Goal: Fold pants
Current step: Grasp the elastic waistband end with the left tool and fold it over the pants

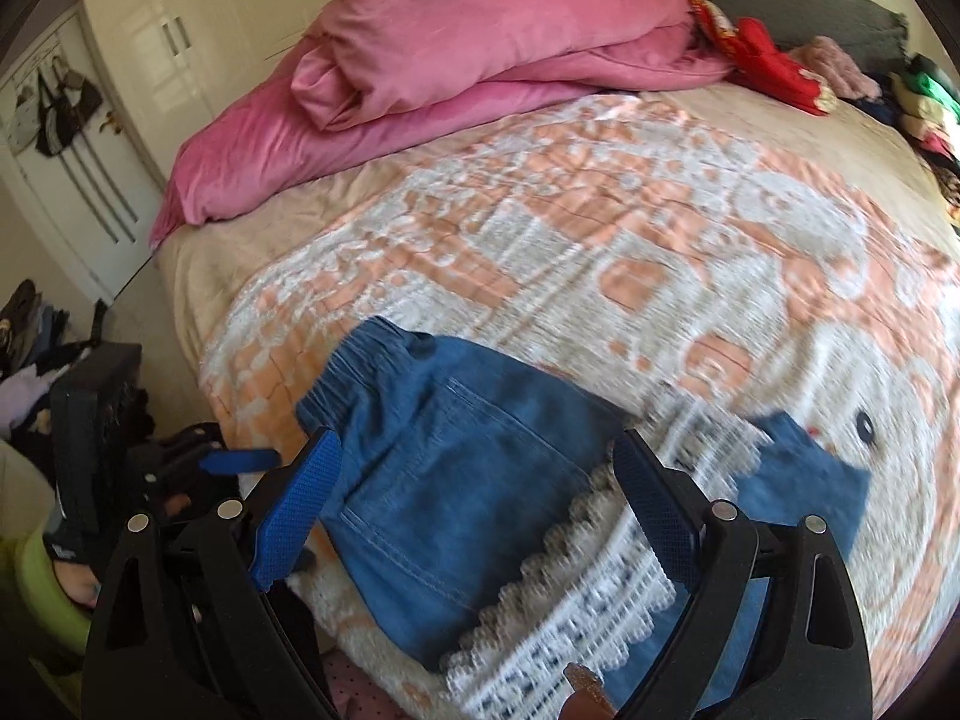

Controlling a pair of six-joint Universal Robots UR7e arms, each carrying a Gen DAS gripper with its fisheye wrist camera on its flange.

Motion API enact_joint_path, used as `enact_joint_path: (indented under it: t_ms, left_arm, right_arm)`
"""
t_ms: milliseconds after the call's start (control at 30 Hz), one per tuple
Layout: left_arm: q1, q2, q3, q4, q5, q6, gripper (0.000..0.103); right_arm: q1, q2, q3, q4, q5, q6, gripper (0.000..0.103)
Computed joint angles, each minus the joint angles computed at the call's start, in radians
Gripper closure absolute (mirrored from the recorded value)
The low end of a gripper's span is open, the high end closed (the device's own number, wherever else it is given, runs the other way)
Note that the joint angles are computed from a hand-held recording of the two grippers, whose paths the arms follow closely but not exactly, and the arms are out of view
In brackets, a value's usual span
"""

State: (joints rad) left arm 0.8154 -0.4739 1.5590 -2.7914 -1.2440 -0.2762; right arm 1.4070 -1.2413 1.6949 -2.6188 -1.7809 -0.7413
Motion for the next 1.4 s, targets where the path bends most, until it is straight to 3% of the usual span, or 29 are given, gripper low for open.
enact_joint_path:
  t_ms: [33,100,167,367,633,833,967,1000,1067,1400]
  left_arm:
    - [0.003,0.003,-0.002,-0.005,-0.014,-0.003,0.010]
    - [0.011,0.013,-0.013,-0.011,-0.039,-0.014,0.022]
    - [0.021,0.024,-0.024,-0.019,-0.069,-0.022,0.045]
    - [0.042,0.045,-0.049,-0.010,-0.119,-0.063,0.058]
    - [0.049,0.060,-0.062,-0.016,-0.138,-0.069,0.059]
    - [0.055,0.075,-0.081,-0.013,-0.151,-0.074,0.050]
    - [0.054,0.091,-0.089,-0.041,-0.149,-0.075,0.050]
    - [0.053,0.094,-0.092,-0.045,-0.144,-0.076,0.053]
    - [0.052,0.091,-0.088,-0.057,-0.156,-0.072,0.067]
    - [-0.008,0.078,-0.099,-0.087,-0.206,-0.012,0.071]
  right_arm:
    - [0.004,0.010,-0.011,0.009,-0.003,-0.001,0.012]
    - [0.013,0.039,-0.041,0.036,-0.011,-0.001,0.012]
    - [0.021,0.067,-0.066,0.054,-0.026,-0.001,0.012]
    - [0.042,0.138,-0.118,0.096,-0.067,-0.017,0.012]
    - [0.059,0.246,-0.208,0.137,-0.127,-0.028,0.012]
    - [0.050,0.300,-0.272,0.205,-0.101,0.007,0.013]
    - [0.029,0.311,-0.299,0.285,-0.036,0.019,0.047]
    - [0.026,0.307,-0.296,0.286,-0.023,0.014,0.055]
    - [0.021,0.291,-0.283,0.280,0.002,0.008,0.062]
    - [-0.053,0.092,-0.172,0.234,0.223,0.028,0.065]
